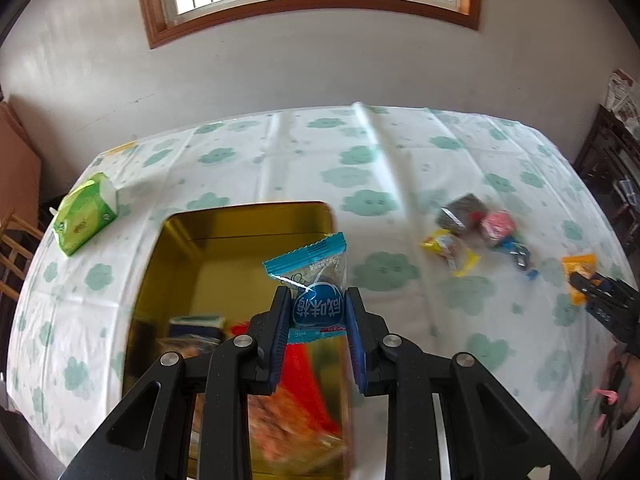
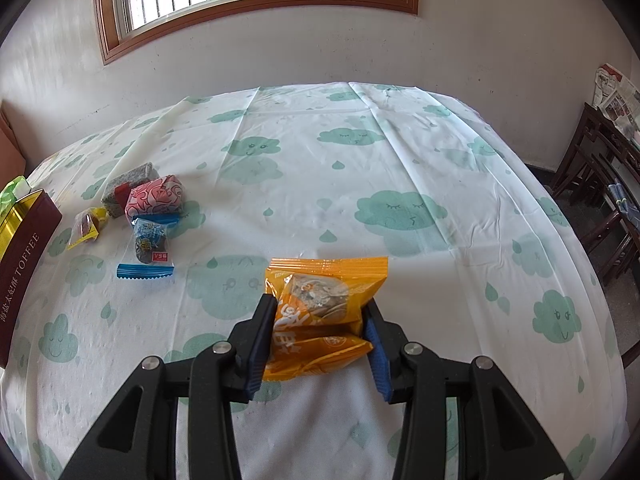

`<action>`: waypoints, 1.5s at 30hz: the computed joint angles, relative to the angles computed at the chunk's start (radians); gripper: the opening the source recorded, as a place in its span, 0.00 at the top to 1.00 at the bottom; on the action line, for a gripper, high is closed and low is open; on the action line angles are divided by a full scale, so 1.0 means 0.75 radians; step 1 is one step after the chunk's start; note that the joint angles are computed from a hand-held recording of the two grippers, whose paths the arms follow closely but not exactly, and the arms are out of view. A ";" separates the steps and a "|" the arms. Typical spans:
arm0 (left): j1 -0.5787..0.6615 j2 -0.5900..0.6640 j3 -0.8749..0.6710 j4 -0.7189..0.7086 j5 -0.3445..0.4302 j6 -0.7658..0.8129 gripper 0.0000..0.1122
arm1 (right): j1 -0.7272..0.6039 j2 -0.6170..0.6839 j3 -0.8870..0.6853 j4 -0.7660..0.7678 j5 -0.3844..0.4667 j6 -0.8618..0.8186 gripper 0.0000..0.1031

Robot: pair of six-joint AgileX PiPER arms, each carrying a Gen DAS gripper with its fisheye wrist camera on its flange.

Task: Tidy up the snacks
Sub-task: 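Carry the blue-wrapped candy into the tin and open the left gripper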

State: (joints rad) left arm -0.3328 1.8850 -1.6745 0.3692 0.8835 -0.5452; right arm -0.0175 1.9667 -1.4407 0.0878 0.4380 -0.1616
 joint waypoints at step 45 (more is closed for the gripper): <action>0.222 0.087 0.075 -0.044 -0.016 0.079 0.61 | 0.003 0.002 -0.001 -0.013 -0.002 0.011 0.57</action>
State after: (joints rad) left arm -0.1666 1.9500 -1.6180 0.3359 0.8712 -0.4858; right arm -0.0153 1.9684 -1.4415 0.0780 0.4363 -0.1530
